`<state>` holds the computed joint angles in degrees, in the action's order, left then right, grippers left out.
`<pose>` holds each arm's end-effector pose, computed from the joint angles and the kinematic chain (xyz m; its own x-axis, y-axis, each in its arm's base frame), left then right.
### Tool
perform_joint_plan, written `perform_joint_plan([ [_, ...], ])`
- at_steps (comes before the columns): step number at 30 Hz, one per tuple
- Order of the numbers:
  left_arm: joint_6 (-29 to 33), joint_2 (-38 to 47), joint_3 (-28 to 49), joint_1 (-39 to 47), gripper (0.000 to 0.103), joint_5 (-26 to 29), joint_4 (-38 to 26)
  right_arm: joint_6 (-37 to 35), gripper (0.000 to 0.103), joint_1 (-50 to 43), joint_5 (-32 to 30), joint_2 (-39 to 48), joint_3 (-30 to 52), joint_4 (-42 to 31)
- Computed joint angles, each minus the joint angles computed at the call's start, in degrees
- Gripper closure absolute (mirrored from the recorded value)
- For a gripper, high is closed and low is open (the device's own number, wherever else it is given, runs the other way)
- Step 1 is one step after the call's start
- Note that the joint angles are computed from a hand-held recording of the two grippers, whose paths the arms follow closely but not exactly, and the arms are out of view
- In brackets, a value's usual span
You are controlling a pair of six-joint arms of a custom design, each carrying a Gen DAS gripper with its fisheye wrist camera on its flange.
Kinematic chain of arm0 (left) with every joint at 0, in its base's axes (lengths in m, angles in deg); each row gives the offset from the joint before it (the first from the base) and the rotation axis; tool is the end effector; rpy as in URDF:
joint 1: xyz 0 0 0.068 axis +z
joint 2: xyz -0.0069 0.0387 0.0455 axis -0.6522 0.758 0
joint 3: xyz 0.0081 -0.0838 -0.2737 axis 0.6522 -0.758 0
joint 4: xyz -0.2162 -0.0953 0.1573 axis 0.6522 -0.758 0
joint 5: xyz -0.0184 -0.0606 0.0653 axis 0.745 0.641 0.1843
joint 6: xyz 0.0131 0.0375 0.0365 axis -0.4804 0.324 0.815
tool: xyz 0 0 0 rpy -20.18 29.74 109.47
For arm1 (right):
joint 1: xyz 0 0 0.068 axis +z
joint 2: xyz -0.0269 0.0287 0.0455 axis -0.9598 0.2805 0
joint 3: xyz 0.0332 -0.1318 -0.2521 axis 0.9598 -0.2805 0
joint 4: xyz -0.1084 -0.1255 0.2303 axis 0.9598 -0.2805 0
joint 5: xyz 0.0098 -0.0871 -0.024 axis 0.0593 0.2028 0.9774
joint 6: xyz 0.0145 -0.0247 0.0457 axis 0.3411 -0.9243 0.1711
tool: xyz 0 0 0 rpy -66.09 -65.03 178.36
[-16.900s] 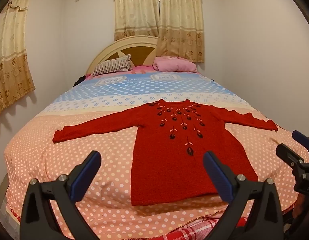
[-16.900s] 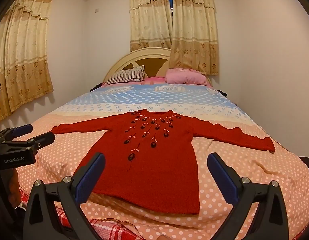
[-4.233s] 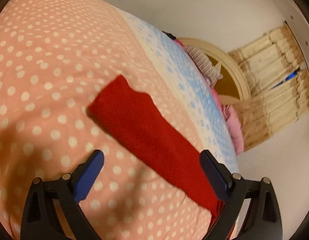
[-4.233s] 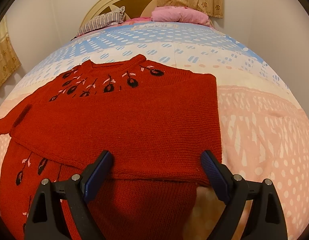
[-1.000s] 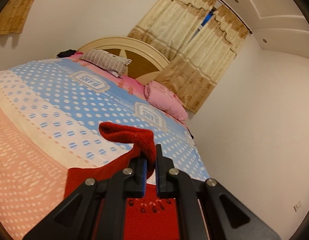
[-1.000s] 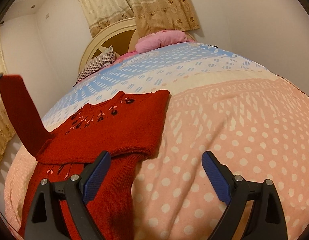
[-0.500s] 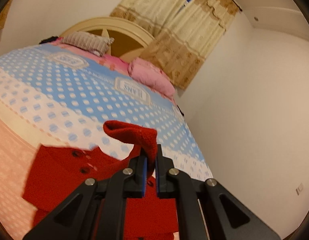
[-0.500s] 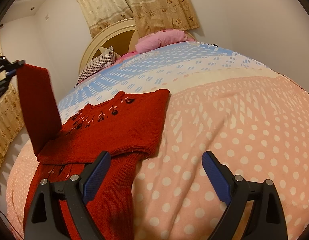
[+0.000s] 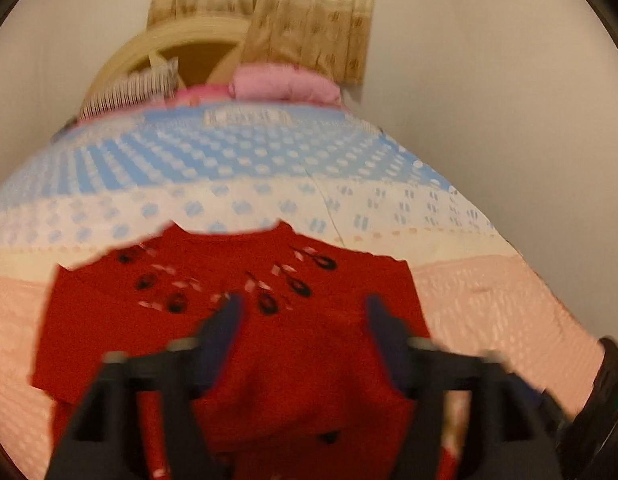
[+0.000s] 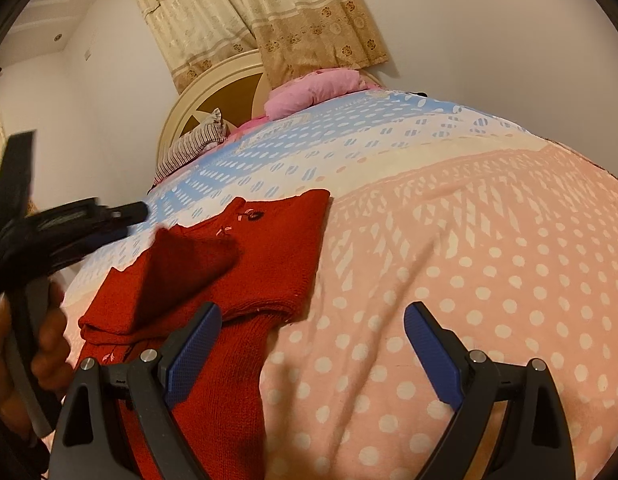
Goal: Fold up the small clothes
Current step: 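Open the left gripper to lay the sleeve on the sweater body, then close the right gripper on the sweater hem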
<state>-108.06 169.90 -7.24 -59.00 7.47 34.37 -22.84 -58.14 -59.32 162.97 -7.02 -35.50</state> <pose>0.3201 -0.0892 0.1746 -0.5312 -0.3047 -0.7906 -0.3534 0.9277 -0.1200 0.3152 0.1026 0.1231 -0.6551 -0.0590 -0.7532 -0.4681 0.8143 0.3433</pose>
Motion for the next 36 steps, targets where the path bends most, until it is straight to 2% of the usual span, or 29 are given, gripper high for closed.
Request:
perform_joint_plan([
  [3,4.4,-8.9,-8.6,-2.0,0.005,-3.7,2.2,-0.1,0.01,0.1,0.1,0.2,0.4,-0.7],
  [5,7.4,-13.6,-13.7,-1.9,0.003,-9.4,-0.5,-0.1,0.01,0.0,0.2,0.3,0.6,-0.9],
  [8,9.1,-14.8,-19.3,0.4,0.003,-16.2,-3.6,-0.1,0.01,-0.1,0.0,0.6,0.9,-1.2],
  [10,9.4,-13.3,-21.2,4.1,0.003,-17.3,-4.0,-0.1,0.01,0.0,0.1,0.9,1.3,-1.7],
  [12,9.2,-14.2,-23.9,10.4,0.003,-13.0,-3.0,-0.5,0.01,0.2,0.3,1.2,1.7,-2.3],
  [14,9.0,-16.4,-25.9,18.7,0.003,-4.8,-2.0,-1.0,0.01,0.6,0.7,1.0,1.8,-2.6],
  [17,8.5,-17.2,-26.7,26.2,0.003,5.9,-0.6,-2.7,0.01,1.1,-0.2,-1.2,0.6,-1.7],
  [20,8.4,-16.7,-27.2,28.7,0.003,9.9,0.8,-4.4,0.01,3.2,-0.3,-4.4,0.5,-5.2],
  [23,8.0,-12.1,-26.7,29.7,0.002,11.7,3.4,-4.5,0.01,5.5,-2.2,-5.4,3.2,-11.3],
  [25,8.1,-10.7,-26.9,32.2,0.0,15.0,4.6,-5.2,0.011,7.6,-1.7,-5.2,5.1,-14.3],
  [26,7.6,-10.4,-27.1,32.9,0.0,15.9,4.9,-5.7,0.014,8.7,-1.4,-4.7,6.3,-15.8],
  [28,7.4,-10.1,-27.6,34.2,0.0,17.4,5.7,-7.1,0.032,11.1,1.0,-2.4,10.0,-19.9],
  [33,5.7,-11.1,-28.9,34.0,0.0,16.9,6.3,-6.9,0.051,13.3,3.4,5.5,17.9,-25.9],
  [34,5.7,-11.3,-29.1,34.4,0.0,17.4,6.6,-6.9,0.059,13.7,3.7,6.7,19.1,-26.6],
  [36,6.0,-10.8,-29.1,35.4,0.0,18.9,7.0,-7.4,0.064,14.4,3.8,8.6,21.0,-28.2],
])
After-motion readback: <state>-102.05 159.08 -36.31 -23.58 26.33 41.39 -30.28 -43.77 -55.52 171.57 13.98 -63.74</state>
